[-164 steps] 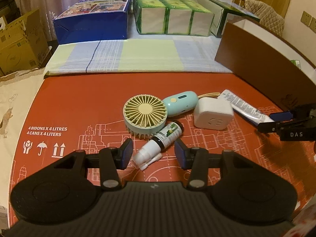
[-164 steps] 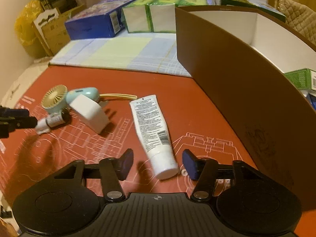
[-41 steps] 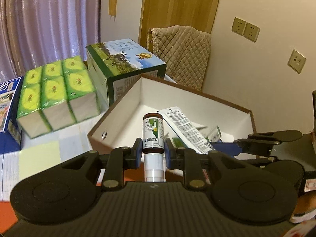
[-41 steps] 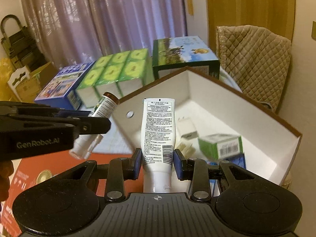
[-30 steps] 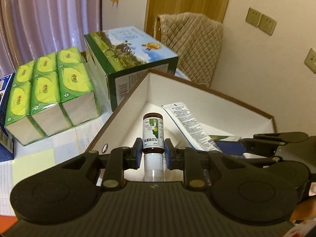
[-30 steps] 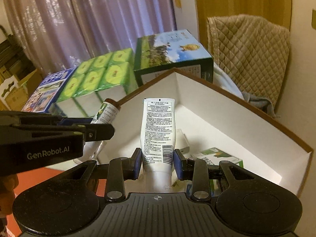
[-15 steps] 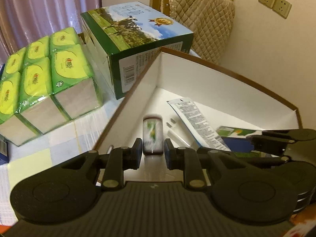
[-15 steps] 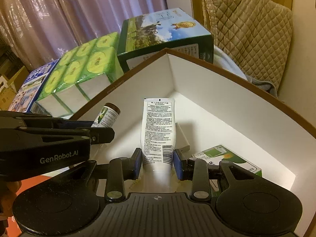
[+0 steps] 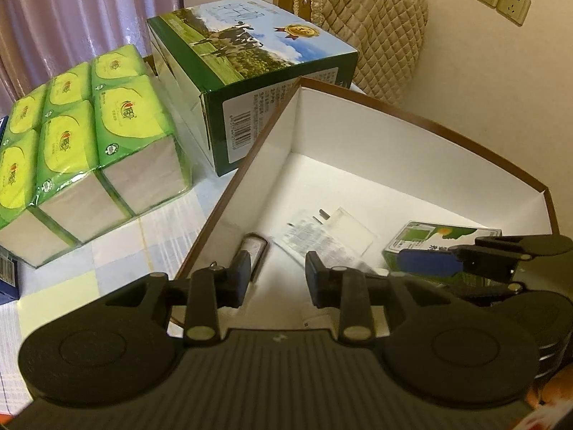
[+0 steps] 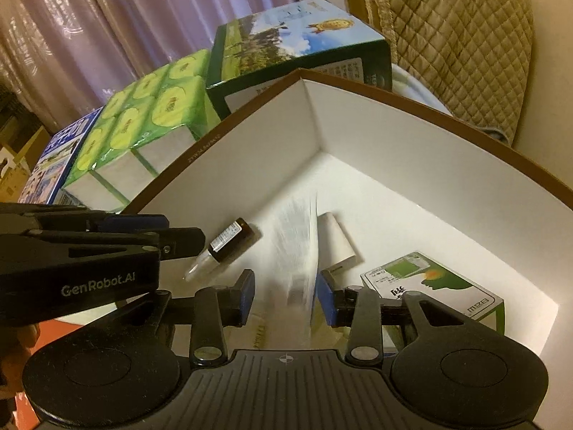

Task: Organize rigid objects
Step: 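Lower the dropper bottle and white tube into the box and open both grippers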

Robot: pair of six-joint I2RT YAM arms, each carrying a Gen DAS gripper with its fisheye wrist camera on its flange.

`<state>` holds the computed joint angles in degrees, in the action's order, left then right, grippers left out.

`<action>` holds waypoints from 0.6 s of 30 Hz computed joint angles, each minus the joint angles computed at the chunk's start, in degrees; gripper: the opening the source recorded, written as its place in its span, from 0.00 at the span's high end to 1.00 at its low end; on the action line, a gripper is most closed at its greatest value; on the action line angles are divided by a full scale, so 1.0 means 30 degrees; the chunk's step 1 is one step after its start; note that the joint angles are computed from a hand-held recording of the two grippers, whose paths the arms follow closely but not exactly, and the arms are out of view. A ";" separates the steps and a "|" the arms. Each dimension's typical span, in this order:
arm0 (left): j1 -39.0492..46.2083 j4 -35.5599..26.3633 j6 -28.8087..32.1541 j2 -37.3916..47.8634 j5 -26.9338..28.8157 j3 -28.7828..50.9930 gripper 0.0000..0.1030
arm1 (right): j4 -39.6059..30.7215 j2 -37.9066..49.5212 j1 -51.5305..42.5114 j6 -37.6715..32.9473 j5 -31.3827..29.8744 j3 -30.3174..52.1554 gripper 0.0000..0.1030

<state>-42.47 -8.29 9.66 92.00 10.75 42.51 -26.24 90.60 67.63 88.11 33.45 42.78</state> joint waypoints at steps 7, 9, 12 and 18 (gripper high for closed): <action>0.0020 -0.0170 0.0062 -0.0425 0.0054 -0.0284 0.73 | -0.0669 -0.0057 0.0501 0.0611 0.0154 0.0162 0.54; -0.0008 -0.0177 0.0006 -0.0557 0.0042 -0.0383 0.73 | -0.0959 -0.0053 0.0665 0.0875 0.0175 0.0237 0.54; -0.0081 -0.0200 -0.0050 -0.0842 0.0001 -0.0607 0.73 | -0.1289 -0.0124 0.0983 0.1325 0.0316 0.0278 0.54; -0.0219 -0.0409 -0.0223 -0.1948 0.0015 -0.1216 0.73 | -0.2328 -0.0287 0.1671 0.2299 0.0680 0.0533 0.54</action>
